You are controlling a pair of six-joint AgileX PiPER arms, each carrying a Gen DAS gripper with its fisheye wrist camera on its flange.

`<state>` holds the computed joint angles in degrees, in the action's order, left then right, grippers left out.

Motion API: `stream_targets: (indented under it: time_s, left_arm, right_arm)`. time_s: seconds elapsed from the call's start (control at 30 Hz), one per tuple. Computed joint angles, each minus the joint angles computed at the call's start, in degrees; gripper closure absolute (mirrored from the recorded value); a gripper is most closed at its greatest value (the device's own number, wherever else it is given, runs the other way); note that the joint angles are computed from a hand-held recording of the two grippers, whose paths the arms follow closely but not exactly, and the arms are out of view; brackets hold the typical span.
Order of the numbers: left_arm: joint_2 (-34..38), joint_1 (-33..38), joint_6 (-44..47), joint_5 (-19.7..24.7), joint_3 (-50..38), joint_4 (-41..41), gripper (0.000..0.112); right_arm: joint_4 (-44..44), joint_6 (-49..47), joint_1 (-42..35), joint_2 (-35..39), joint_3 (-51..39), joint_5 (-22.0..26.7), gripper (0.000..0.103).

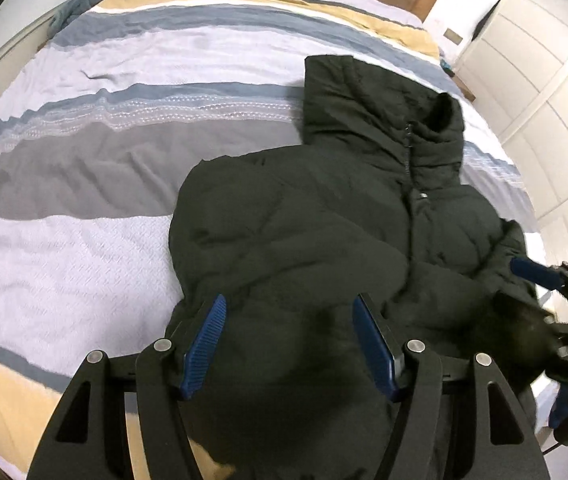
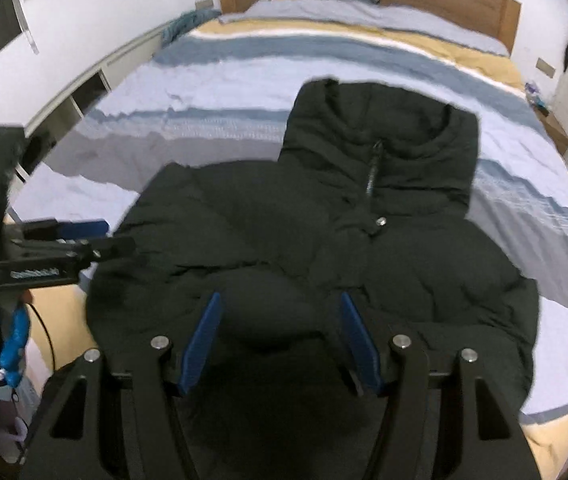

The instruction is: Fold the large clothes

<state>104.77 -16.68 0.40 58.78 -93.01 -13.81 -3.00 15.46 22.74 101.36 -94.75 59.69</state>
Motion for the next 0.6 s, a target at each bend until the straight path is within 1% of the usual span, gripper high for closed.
stream_targets:
  time_s: [0.07, 0.13, 0.27, 0.37, 0.47, 0.6]
  left_arm:
    - [0.70, -0.51, 0.37, -1.47, 1.19, 0.47, 0.048]
    - [1.17, -1.28, 0.82, -2.59, 3.05, 0.56, 0.048]
    - [-0.44, -3.90, 1.10, -5.64, 9.28, 0.99, 0.047]
    - [-3.40, -5.54, 1.46, -7.75, 14.58, 0.74, 0.044]
    - [-4.57, -6.80, 0.97, -8.65, 17.03, 2.23, 0.043]
    - [-5.11, -7.51, 0.22, -8.55, 17.77, 3.59, 0.041]
  right_arm:
    - [1.06, -1.06, -0.04, 1.37, 1.74, -0.84, 0.043]
    - [2.53, -2.63, 0.29, 0.99, 5.37, -1.85, 0.043]
    - [4.11, -3.32, 1.57, -3.14, 13.79, -4.54, 0.043]
    - [5.60, -3.05, 2.40, -6.89, 20.13, -5.91, 0.043]
    - [6.15, -3.34, 3.02, -9.30, 24.58, -7.30, 0.043]
    - [6.11, -3.52, 2.94, -10.19, 26.36, -7.91, 0.043]
